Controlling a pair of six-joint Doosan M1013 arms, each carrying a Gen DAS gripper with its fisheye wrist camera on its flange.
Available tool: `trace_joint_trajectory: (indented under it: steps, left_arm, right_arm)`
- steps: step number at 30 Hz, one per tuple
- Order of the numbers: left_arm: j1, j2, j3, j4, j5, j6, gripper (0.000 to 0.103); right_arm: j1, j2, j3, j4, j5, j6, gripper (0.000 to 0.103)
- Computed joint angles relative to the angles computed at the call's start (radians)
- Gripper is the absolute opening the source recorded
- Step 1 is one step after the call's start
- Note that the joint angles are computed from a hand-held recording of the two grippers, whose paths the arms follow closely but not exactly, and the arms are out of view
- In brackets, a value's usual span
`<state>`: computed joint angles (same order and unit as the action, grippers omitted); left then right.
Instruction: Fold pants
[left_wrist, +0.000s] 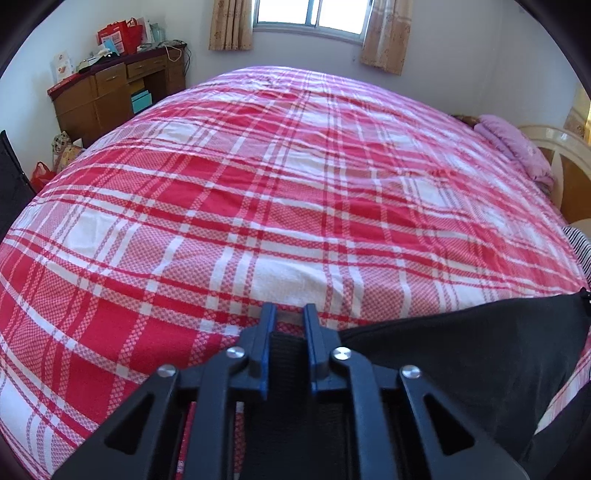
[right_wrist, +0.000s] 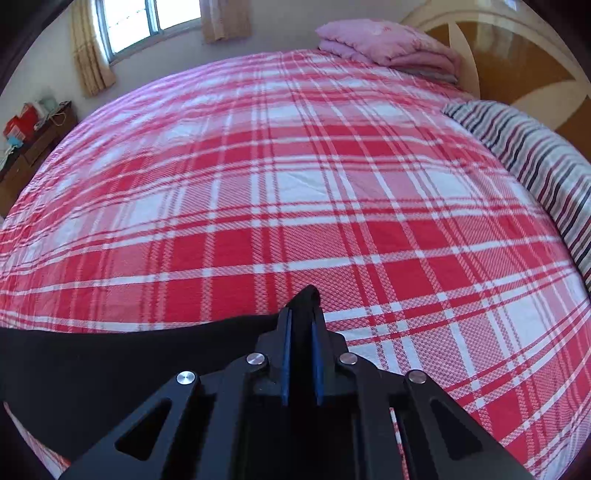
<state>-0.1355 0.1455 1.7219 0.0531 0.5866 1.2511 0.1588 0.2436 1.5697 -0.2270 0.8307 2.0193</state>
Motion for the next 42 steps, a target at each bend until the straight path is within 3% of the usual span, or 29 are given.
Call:
trace_joint_trajectory:
  steps: [4, 12, 20, 29, 35, 39, 42]
  left_arm:
    - [0.004, -0.034, 0.030, -0.033, -0.073, 0.050, 0.015]
    - [0.025, -0.091, 0.082, -0.271, -0.192, 0.273, 0.014]
    - [0.048, -0.174, 0.155, -0.640, -0.262, 0.643, 0.014]
    - [0.081, -0.247, 0.249, -1.045, -0.273, 1.078, 0.014]
    - [0.109, -0.290, 0.330, -1.442, -0.232, 1.525, 0.014]
    - [0.113, -0.310, 0.372, -1.449, -0.234, 1.580, 0.014]
    - [0.124, -0.323, 0.401, -1.412, -0.224, 1.565, 0.014]
  right_arm:
    - [0.010, -0.051, 0.030, -0.034, -0.060, 0.033, 0.009]
    - [0.032, -0.192, 0.142, -0.098, -0.228, 0.115, 0.009]
    - [0.055, -0.323, 0.284, -0.135, -0.349, 0.187, 0.009]
    - [0.067, -0.447, 0.427, -0.189, -0.398, 0.321, 0.009]
    - [0.070, -0.539, 0.523, -0.210, -0.462, 0.355, 0.009]
    - [0.073, -0.570, 0.559, -0.271, -0.415, 0.447, 0.009]
    - [0.052, -0.591, 0.583, -0.216, -0.418, 0.407, 0.009]
